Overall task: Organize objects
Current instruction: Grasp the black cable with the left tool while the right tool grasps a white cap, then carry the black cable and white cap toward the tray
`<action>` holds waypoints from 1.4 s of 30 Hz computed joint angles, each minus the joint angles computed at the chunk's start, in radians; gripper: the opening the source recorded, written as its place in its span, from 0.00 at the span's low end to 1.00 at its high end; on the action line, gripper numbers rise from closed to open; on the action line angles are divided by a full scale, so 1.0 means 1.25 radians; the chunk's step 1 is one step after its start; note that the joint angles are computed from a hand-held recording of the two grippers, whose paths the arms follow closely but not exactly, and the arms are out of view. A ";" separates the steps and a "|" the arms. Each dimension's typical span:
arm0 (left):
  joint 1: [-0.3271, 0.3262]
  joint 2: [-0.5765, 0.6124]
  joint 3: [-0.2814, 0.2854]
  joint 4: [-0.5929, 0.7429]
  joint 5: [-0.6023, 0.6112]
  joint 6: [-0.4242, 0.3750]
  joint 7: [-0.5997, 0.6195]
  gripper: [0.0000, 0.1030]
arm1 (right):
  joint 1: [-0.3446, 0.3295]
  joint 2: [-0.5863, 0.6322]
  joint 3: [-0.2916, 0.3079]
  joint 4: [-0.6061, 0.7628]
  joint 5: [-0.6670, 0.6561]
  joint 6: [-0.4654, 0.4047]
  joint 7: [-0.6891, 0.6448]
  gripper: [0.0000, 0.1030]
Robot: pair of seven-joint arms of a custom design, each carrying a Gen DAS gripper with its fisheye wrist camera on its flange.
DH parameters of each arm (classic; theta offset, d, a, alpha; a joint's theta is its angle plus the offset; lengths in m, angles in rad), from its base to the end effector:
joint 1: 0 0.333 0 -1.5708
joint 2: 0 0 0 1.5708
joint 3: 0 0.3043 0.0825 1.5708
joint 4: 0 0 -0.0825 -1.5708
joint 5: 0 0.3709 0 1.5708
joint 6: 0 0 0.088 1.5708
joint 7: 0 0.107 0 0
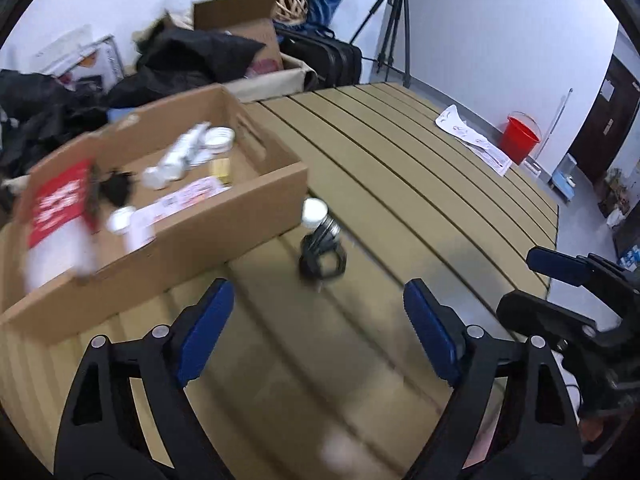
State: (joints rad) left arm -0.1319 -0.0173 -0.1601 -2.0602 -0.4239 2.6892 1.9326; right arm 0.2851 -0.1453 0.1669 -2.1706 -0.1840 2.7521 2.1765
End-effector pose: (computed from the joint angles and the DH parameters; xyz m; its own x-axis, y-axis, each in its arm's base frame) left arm 0.5577 -0.1542 0.5084 -0.3740 -0.9149 0.1518 -0.7524 0.2036 -0.6265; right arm 0.4844 0.2478 0.5339 0.0755 -0.9742 -0.2127 -0.7668 0.0796 -0.6370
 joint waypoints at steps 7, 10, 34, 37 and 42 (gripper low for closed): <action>-0.002 0.136 -0.034 0.070 0.153 0.045 -0.102 0.33 | 0.005 0.127 -0.047 0.114 0.001 0.000 -0.057 0.74; 0.048 0.131 -0.080 0.065 0.028 0.023 0.011 0.31 | 0.015 0.163 -0.062 0.140 0.011 0.003 -0.086 0.74; -0.008 -0.146 0.061 -0.129 -0.109 -0.001 0.067 0.30 | 0.180 0.390 -0.178 0.386 -0.037 -0.089 -0.184 0.30; -0.033 -0.220 0.072 -0.165 -0.095 -0.002 0.051 0.30 | 0.186 0.272 -0.167 0.276 -0.094 -0.084 -0.120 0.30; -0.056 -0.390 0.082 -0.272 -0.018 -0.031 -0.027 0.30 | 0.177 0.013 -0.105 0.087 -0.221 -0.147 0.041 0.30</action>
State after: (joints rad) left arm -0.2016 -0.5045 -0.0580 -2.4007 -0.4461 2.6508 1.8985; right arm 0.5064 -0.1296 0.0362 -2.0619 -0.4598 2.5678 2.2284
